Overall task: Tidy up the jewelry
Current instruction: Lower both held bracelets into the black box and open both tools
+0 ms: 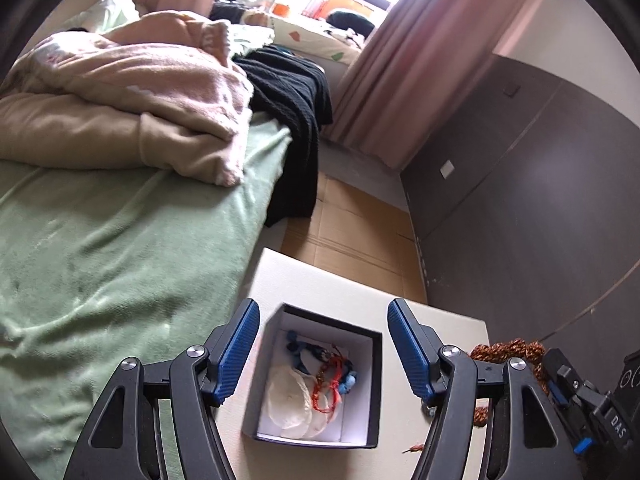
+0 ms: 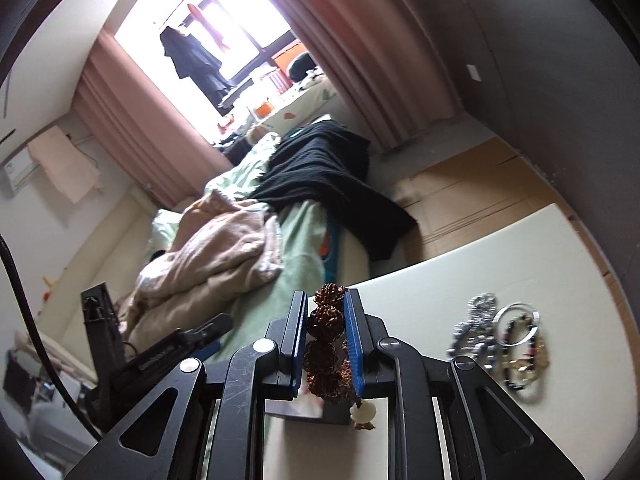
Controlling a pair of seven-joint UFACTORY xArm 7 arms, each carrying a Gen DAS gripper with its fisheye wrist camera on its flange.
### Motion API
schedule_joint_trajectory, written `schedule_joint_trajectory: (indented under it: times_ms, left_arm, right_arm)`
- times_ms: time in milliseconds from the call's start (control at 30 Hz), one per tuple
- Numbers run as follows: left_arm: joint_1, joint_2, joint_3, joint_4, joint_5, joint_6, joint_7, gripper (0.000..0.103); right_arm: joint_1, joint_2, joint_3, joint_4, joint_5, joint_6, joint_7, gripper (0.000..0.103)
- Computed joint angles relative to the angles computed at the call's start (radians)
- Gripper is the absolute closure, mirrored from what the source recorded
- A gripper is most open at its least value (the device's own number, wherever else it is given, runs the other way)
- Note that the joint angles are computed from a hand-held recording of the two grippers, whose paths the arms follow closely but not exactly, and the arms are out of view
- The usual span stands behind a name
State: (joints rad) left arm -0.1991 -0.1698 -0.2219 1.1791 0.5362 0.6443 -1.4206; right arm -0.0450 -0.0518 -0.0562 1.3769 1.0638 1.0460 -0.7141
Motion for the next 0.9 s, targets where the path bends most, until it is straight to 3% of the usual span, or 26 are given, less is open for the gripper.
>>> schedule_joint_trajectory:
  times_ms: [400, 500, 600, 767, 900]
  left_arm:
    - [0.068, -0.087, -0.018, -0.076, 0.02, -0.024, -0.097, 0.036]
    - [0.071, -0.089, -0.021, -0.078, 0.013, -0.026, -0.087, 0.036]
    - [0.074, -0.088, -0.024, -0.076, 0.011, -0.026, -0.08, 0.036]
    - [0.07, -0.073, -0.029, -0.064, 0.007, -0.03, -0.072, 0.036]
    - [0.05, -0.036, -0.033, -0.025, 0.01, -0.012, -0.044, 0.036]
  right_arm:
    - [0.059, 0.054, 0.047, 0.002, 0.187, 0.111, 0.0, 0.083]
    - [0.073, 0.122, 0.076, 0.045, 0.016, 0.088, 0.144, 0.068]
    - [0.051, 0.131, 0.08, 0.04, -0.008, 0.074, 0.169, 0.061]
    - [0.014, 0.107, 0.066, 0.036, -0.016, 0.037, 0.149, 0.038]
    - [-0.013, 0.102, 0.048, 0.04, -0.05, 0.047, 0.159, 0.037]
